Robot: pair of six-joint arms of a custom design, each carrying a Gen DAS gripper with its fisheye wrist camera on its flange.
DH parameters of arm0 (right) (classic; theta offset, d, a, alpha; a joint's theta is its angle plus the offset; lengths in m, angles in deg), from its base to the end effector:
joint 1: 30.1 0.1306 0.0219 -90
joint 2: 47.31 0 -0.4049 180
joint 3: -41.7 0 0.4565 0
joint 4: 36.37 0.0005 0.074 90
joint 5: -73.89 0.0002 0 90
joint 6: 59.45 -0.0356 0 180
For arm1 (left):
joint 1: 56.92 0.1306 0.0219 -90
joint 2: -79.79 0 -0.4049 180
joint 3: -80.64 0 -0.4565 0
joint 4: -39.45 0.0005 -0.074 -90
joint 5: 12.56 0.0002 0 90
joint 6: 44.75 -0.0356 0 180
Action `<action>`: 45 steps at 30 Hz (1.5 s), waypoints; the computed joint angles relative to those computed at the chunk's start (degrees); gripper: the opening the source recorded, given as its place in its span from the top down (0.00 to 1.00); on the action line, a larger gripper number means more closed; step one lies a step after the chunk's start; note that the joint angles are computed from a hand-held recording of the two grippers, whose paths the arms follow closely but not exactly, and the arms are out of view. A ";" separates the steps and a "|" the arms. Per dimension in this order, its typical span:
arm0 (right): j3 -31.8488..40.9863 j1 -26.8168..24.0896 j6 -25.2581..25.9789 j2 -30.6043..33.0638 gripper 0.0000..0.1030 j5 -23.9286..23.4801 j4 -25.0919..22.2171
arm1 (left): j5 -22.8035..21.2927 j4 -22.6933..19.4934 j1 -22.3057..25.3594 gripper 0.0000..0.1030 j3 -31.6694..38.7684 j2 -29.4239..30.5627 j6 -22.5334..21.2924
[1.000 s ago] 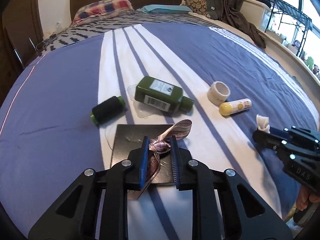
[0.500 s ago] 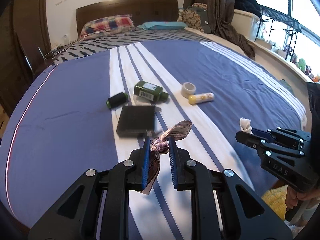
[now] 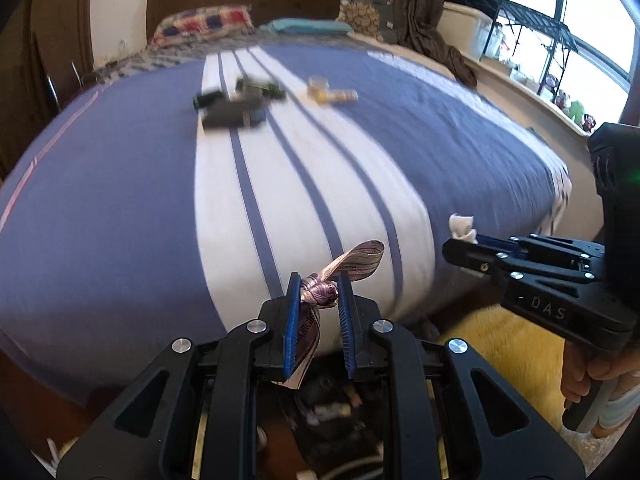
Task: Collect trash
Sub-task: 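Lower both tools to the bin and open both to release items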
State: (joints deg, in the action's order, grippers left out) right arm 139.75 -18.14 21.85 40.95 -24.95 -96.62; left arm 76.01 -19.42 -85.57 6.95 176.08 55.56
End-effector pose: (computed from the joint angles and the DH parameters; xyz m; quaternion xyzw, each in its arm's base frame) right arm 0.5163 0.1144 0.5286 -0.0527 0.9371 0.1318 0.3188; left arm 0.5160 -0.2815 0.5298 0.1449 0.9249 -0.1062 0.3352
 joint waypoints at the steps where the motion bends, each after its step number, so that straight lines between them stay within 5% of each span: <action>1: -1.23 0.21 -0.14 -0.48 0.82 -0.40 -0.27 | 0.10 -0.20 -0.34 0.84 -1.74 -0.67 0.41; 13: -9.18 1.92 -1.76 -0.37 0.82 -2.42 -4.37 | 4.84 -4.15 -0.81 0.84 -11.91 -0.72 3.40; 28: -7.12 2.07 -2.37 4.77 0.79 -5.92 -7.40 | 9.21 -6.44 -0.85 0.76 -11.70 3.58 3.63; 32: -7.11 1.82 -2.87 5.06 0.60 -6.49 -7.35 | 9.40 -6.75 -0.62 0.68 -12.07 3.68 3.73; 35: -6.84 1.65 -3.39 4.99 0.56 -5.70 -6.92 | 8.85 -6.98 -0.66 0.58 -12.00 3.48 3.92; 37: -6.82 1.35 -3.38 4.29 0.49 -4.14 -6.23 | 7.95 -6.92 -0.64 0.50 -11.87 3.06 3.97; 41: -5.69 1.03 -3.61 1.97 0.16 2.22 -4.27 | 4.96 -6.24 -0.34 0.31 -11.49 1.44 3.97; 45: -3.66 0.68 -2.64 0.19 0.07 6.15 -1.57 | 2.52 -4.80 0.30 0.19 -9.52 -0.40 3.62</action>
